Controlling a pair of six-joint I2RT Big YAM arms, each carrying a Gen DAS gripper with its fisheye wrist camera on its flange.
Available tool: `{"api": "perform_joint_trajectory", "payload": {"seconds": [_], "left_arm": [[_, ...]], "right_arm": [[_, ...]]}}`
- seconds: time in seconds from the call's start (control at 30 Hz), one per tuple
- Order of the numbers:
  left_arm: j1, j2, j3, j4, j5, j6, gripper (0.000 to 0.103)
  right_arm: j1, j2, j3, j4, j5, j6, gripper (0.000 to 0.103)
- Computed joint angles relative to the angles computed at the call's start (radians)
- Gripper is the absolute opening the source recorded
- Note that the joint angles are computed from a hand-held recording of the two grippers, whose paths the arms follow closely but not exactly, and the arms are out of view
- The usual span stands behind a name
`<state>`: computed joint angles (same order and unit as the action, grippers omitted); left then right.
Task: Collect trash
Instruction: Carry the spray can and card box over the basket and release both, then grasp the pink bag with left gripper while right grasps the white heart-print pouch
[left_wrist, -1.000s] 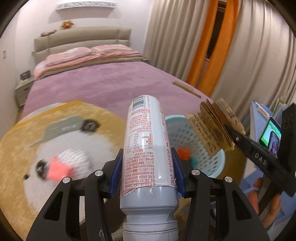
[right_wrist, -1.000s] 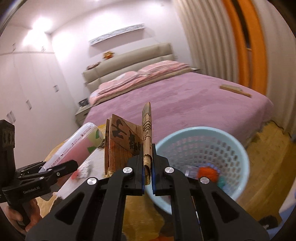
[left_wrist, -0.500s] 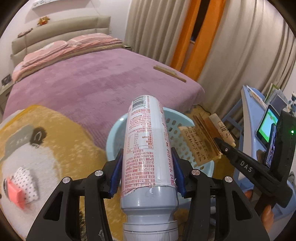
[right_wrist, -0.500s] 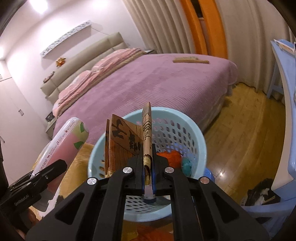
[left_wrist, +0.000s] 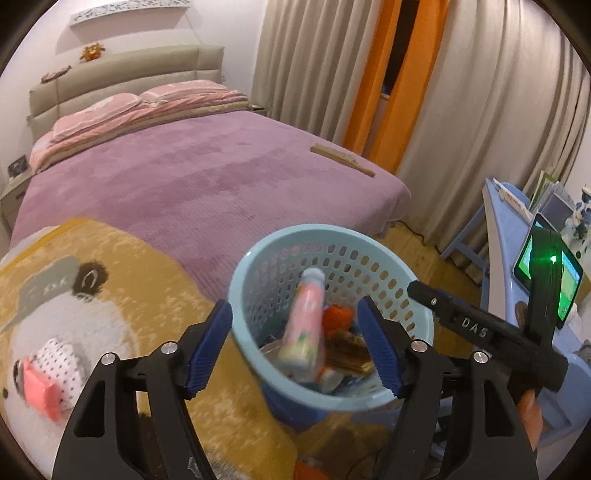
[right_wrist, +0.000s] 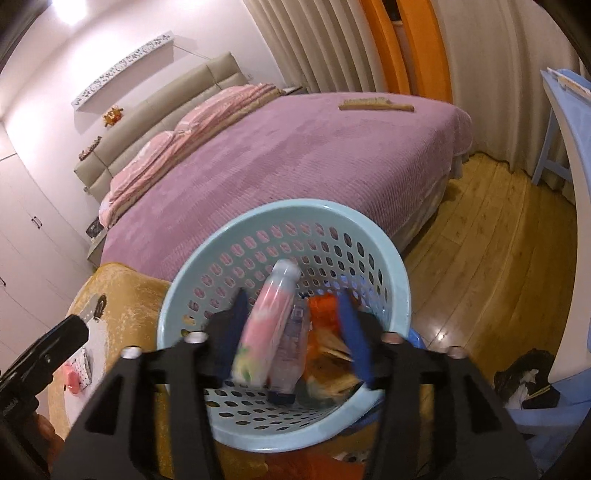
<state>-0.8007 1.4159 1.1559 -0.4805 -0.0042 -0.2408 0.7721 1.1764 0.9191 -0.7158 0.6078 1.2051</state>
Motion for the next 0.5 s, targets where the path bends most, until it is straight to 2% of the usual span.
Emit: {"api": "perform_joint_trajectory", "payload": {"seconds": [0.2, 0.43, 0.5], "left_arm": [[0.045, -0.093, -0.086, 0.023, -0.002, -0.022, 0.069], [0.128, -0.193, -0.166, 0.028, -0.058, -0.056, 0.07], [0.168, -0.225, -0.19, 0.021, -0.086, -0.071, 0.076]], "right_arm": [[0.045, 0.023, 0.052, 0.011, 0.015, -0.045, 0.056], [0.113, 0.103, 0.167, 0.043, 0.031, -0.177, 0.056], [0.131, 0.13, 0.194, 0.062, 0.026, -0.213, 0.056]]}}
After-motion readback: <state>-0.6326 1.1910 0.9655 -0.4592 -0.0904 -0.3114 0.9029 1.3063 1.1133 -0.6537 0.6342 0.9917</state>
